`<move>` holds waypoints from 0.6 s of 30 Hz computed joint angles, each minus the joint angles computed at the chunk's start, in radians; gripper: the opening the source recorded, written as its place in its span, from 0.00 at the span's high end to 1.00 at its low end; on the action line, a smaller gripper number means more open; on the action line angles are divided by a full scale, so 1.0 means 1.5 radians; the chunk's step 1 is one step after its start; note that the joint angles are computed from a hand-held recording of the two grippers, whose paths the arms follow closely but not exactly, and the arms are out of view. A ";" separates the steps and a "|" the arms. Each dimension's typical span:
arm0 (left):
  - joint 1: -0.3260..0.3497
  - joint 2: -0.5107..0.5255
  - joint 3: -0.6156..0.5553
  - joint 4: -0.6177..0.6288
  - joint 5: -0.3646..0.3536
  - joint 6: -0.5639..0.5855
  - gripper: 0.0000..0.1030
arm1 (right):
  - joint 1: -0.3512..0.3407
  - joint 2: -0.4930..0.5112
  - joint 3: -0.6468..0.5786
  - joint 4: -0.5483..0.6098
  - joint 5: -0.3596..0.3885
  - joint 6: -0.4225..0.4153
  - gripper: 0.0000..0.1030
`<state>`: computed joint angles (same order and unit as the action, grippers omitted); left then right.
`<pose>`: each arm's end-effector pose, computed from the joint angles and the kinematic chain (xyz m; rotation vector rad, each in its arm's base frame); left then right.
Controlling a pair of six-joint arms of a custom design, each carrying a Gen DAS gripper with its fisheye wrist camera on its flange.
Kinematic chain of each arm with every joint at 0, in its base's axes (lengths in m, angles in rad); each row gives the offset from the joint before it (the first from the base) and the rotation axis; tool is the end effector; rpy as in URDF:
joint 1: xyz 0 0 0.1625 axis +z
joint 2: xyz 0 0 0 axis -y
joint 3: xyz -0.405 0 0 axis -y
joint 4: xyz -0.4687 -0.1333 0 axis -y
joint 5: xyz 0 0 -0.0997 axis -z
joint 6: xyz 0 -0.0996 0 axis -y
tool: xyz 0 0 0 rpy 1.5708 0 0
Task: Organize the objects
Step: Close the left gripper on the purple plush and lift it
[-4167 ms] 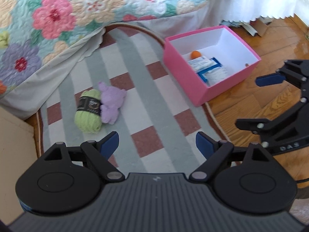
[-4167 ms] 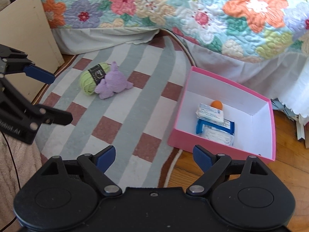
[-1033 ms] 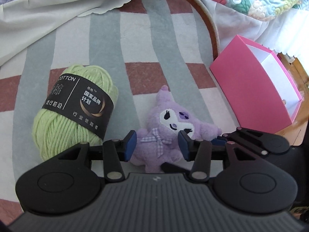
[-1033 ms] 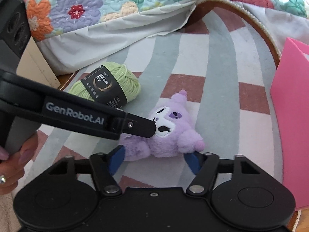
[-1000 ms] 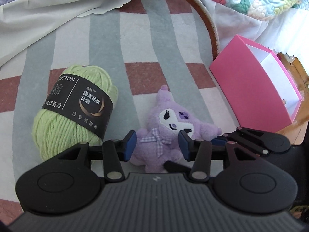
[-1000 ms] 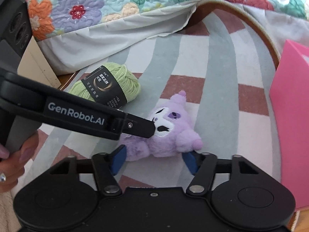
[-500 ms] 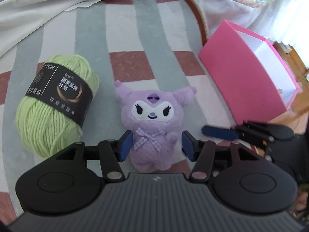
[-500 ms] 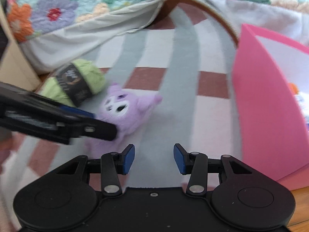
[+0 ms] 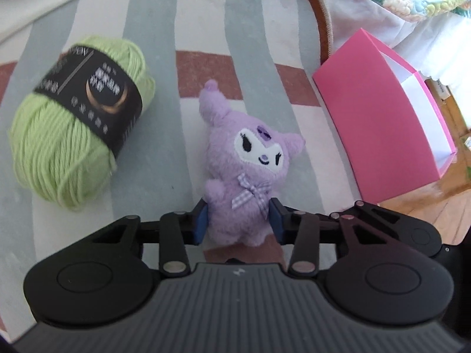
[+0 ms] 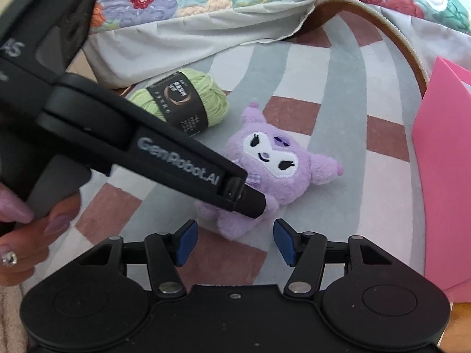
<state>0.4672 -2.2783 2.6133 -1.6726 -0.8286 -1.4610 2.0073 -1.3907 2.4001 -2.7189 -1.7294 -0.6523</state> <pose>-0.1413 -0.2960 0.2217 -0.3427 2.5583 -0.8760 0.2902 -0.3440 0.0806 1.5210 -2.5439 0.1793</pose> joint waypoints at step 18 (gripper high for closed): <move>-0.050 -0.015 0.001 0.075 0.006 -0.113 0.51 | -0.022 -0.018 -0.014 0.075 0.039 0.067 0.31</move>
